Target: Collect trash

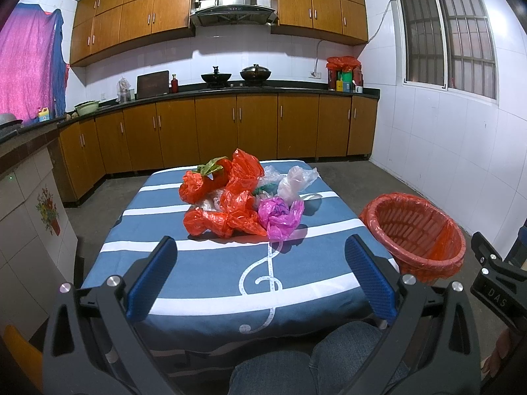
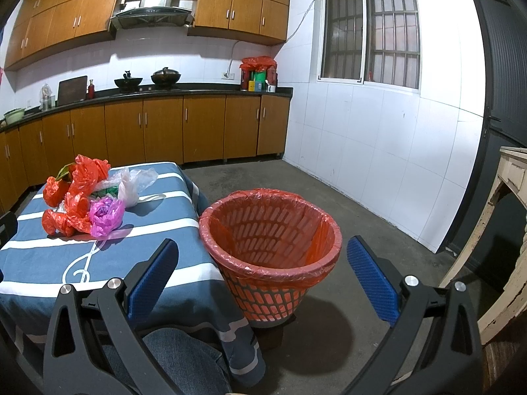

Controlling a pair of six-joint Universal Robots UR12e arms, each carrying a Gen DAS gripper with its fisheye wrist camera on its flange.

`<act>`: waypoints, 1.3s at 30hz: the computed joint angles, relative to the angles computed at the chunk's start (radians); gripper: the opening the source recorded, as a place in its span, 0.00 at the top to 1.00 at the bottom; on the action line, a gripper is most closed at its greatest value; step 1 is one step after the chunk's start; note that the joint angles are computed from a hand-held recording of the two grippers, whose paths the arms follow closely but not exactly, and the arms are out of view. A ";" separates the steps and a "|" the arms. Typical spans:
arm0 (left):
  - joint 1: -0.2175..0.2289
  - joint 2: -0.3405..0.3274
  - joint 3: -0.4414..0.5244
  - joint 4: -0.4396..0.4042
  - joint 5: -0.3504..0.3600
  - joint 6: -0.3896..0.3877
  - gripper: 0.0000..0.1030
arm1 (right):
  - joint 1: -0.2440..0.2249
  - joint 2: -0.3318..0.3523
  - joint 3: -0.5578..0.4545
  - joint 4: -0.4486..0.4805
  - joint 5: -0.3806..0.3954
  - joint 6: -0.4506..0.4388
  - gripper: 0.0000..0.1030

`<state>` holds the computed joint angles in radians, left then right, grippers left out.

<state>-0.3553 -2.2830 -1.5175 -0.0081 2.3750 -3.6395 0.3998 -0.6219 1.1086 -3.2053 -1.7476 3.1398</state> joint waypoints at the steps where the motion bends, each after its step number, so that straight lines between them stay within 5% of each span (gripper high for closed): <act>1: 0.000 0.000 0.000 0.000 0.000 0.000 0.04 | 0.000 0.001 -0.001 -0.001 0.000 0.000 0.02; 27: 0.005 -0.005 -0.005 -0.009 0.010 -0.031 0.04 | 0.001 0.011 -0.018 0.005 0.009 -0.016 0.02; 39: 0.057 0.033 -0.071 -0.098 0.048 -0.191 0.04 | 0.027 0.120 -0.251 0.139 0.117 -0.080 0.02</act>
